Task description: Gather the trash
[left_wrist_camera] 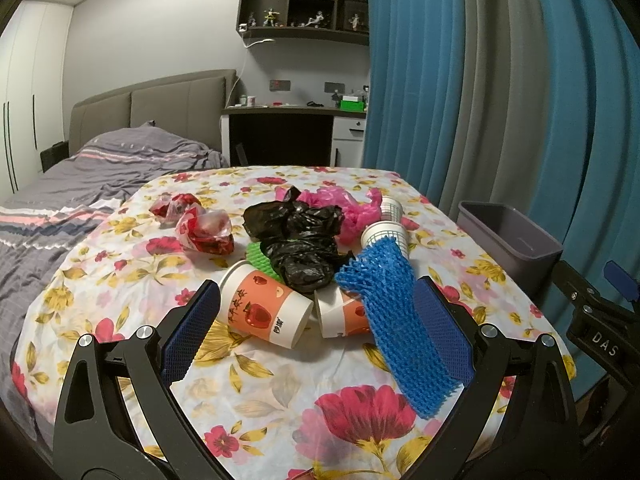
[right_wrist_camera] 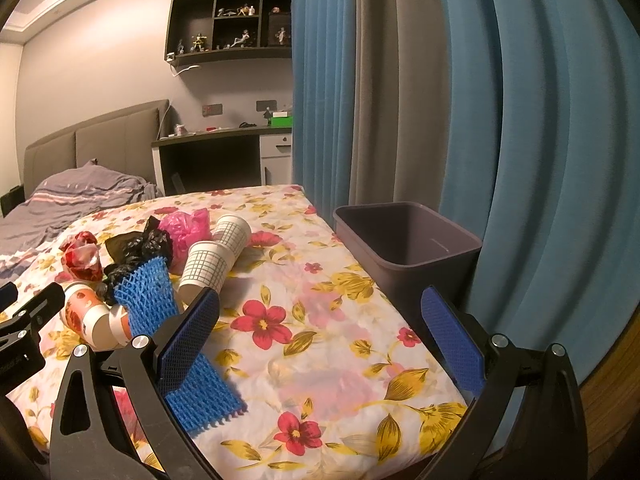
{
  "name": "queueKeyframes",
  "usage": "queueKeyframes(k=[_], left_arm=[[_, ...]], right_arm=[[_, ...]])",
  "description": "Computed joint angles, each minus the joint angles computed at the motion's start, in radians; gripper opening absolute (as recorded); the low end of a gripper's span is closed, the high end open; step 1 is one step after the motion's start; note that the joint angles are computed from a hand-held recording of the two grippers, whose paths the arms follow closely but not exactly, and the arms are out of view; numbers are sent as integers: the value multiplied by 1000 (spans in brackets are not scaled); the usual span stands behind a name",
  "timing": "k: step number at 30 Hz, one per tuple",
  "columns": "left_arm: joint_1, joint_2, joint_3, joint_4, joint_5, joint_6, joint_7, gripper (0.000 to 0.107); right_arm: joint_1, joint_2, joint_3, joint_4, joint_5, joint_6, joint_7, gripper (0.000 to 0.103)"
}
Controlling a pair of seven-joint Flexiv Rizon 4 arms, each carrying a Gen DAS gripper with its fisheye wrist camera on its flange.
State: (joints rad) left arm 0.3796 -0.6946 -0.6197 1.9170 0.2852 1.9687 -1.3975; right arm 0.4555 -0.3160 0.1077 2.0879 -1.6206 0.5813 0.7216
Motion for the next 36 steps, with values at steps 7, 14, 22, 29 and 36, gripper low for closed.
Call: queueKeyframes(k=[7,14,22,29,36], left_arm=[[-14,-2,12,-3,-1,5,-6,96],[-32,-4,24,-7,-3,9,-11,96],[-35,-3,28,-9,-1,10,-16,96],[-32,-4,25,-8,0,9,-16,96],[-30,-4,24,-8,2,9,-17,96]], right_arm=[[0,1,0,1,-1,0,3,98],[-1,3,1,3,-2,0,4,98],[-2,4,1,4,-4,0,5,98],[-5,9,2,10,-1,0,9,98],[-8,12,3,13,-5,-1,12,98]])
